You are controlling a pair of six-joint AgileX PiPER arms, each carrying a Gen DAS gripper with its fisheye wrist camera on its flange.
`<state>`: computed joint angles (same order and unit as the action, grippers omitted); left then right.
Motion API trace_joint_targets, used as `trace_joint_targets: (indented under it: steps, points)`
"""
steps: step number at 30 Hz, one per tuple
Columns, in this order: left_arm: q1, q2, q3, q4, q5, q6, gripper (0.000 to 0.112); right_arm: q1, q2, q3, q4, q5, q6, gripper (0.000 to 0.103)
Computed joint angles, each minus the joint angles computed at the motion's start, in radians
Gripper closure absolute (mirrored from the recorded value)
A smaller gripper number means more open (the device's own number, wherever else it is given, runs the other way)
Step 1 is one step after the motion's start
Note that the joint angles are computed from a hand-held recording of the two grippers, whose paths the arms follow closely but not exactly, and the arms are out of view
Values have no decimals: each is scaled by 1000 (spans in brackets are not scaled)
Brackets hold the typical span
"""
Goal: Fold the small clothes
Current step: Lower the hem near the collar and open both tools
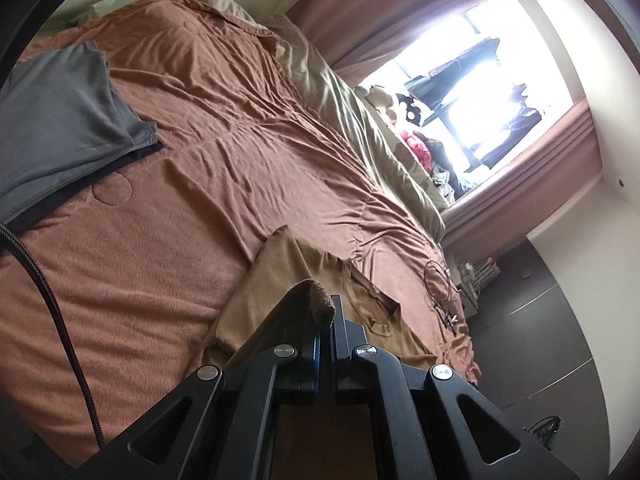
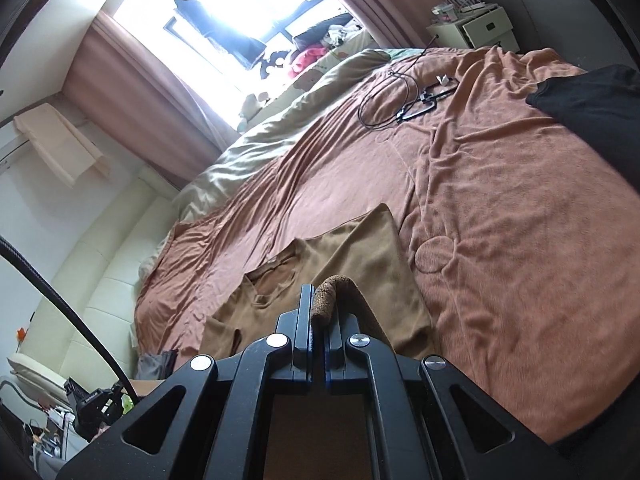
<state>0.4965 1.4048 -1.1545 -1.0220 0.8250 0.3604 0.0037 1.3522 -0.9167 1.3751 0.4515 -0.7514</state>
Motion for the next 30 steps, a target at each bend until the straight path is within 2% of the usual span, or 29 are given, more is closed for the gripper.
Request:
trace_joint_targets:
  steps: [6, 14, 17, 23, 26, 29, 30]
  points:
    - [-84, 161, -140, 112, -56, -87, 109, 16, 174, -182, -170, 7, 172, 103]
    - [-156, 381, -364, 286, -63, -220, 109, 64, 404, -472, -491, 28, 492, 103]
    - [-177, 460, -446, 352, -43, -265, 109, 85, 479, -582, -661, 63, 663, 103]
    - [-217, 600, -594, 498, 5, -359, 109, 119, 600, -757, -871, 134, 852, 103]
    - [-233, 659, -664, 561, 57, -404, 108, 147, 654, -859, -1031, 217, 1009, 100]
    - [-241, 689, -723, 602, 113, -428, 99, 177, 680, -935, -1130, 284, 1081, 93]
    - [-242, 688, -735, 612, 128, -420, 95, 184, 675, -941, -1144, 291, 1082, 85]
